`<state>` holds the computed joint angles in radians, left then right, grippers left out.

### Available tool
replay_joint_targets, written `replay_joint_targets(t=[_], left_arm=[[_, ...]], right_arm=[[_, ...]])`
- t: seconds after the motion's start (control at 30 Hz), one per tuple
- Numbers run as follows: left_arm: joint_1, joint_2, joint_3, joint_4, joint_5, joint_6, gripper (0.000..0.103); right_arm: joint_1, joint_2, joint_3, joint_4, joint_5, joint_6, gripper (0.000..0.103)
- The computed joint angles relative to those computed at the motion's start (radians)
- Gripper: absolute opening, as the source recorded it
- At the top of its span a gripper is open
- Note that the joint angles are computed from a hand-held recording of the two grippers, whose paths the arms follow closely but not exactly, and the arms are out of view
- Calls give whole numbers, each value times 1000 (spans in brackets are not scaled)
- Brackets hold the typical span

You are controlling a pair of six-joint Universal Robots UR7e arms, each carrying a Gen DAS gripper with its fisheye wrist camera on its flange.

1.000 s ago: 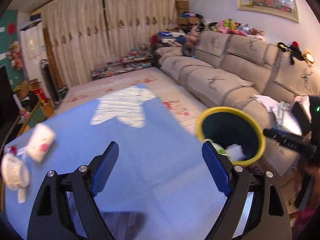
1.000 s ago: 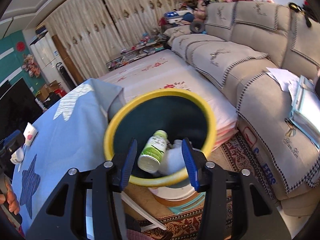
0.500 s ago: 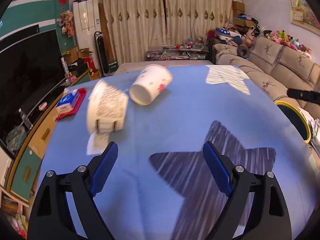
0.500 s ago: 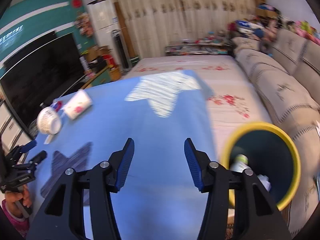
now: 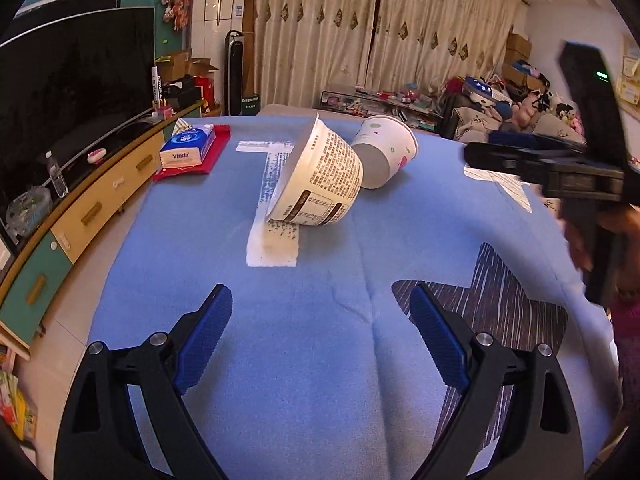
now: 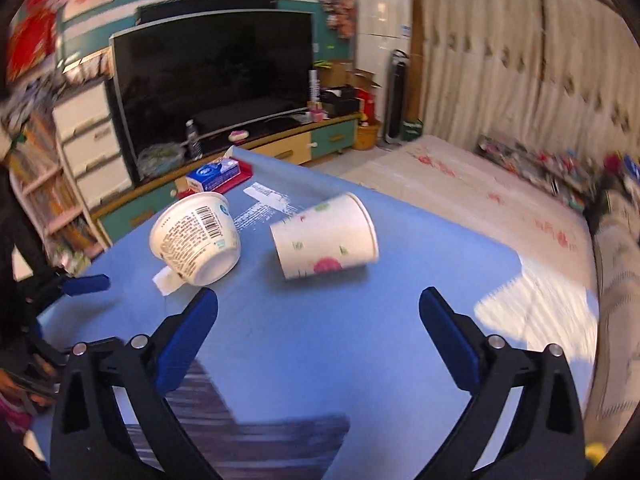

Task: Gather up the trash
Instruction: 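Grasp the white paper cup on its side with the right gripper, then carry the paper cup over the bin and open the right gripper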

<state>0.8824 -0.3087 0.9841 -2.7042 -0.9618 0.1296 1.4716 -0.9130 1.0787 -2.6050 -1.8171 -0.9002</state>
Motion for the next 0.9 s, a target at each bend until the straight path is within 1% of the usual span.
replay_joint_targets(t=[0.13, 0.23, 0.27, 0.33, 0.37, 0.47, 0.5, 0.6, 0.63, 0.7, 0.73, 0.77, 0.8, 0.9], left_arm=[[-4, 3, 0, 2, 0, 13, 90], [-6, 6, -6, 10, 1, 6, 90], [-5, 6, -7, 12, 1, 4, 90], [-5, 6, -8, 16, 1, 0, 90], [-4, 9, -17, 23, 0, 0, 90], [-5, 11, -20, 26, -3, 7, 90], [-10, 2, 1, 18, -1, 3, 90], [-10, 4, -3, 22, -3, 12, 90], [-11, 5, -3, 22, -2, 14, 90], [-12, 4, -2, 22, -3, 16, 90], [-13, 5, -1, 21, -3, 18, 90], [-13, 5, -2, 20, -3, 21, 90], [-15, 5, -1, 17, -2, 24, 90], [-16, 5, 3, 7, 1, 37, 92]], right_arm=[[13, 104, -169, 129, -44, -85, 96], [18, 176, -282, 186, -78, -135, 96], [17, 193, -316, 210, -78, -139, 96], [14, 235, -404, 295, -72, -135, 96], [16, 267, -464, 336, -76, -134, 96], [22, 336, -584, 398, -106, -159, 96], [23, 360, -624, 415, -116, -166, 96], [22, 418, -734, 501, -127, -145, 96], [23, 449, -793, 532, -130, -134, 96], [18, 462, -819, 548, -117, -102, 94], [15, 480, -858, 577, -113, -72, 79], [12, 487, -875, 588, -107, -41, 80], [10, 473, -849, 572, -99, -21, 80], [9, 374, -654, 443, -98, -4, 80]])
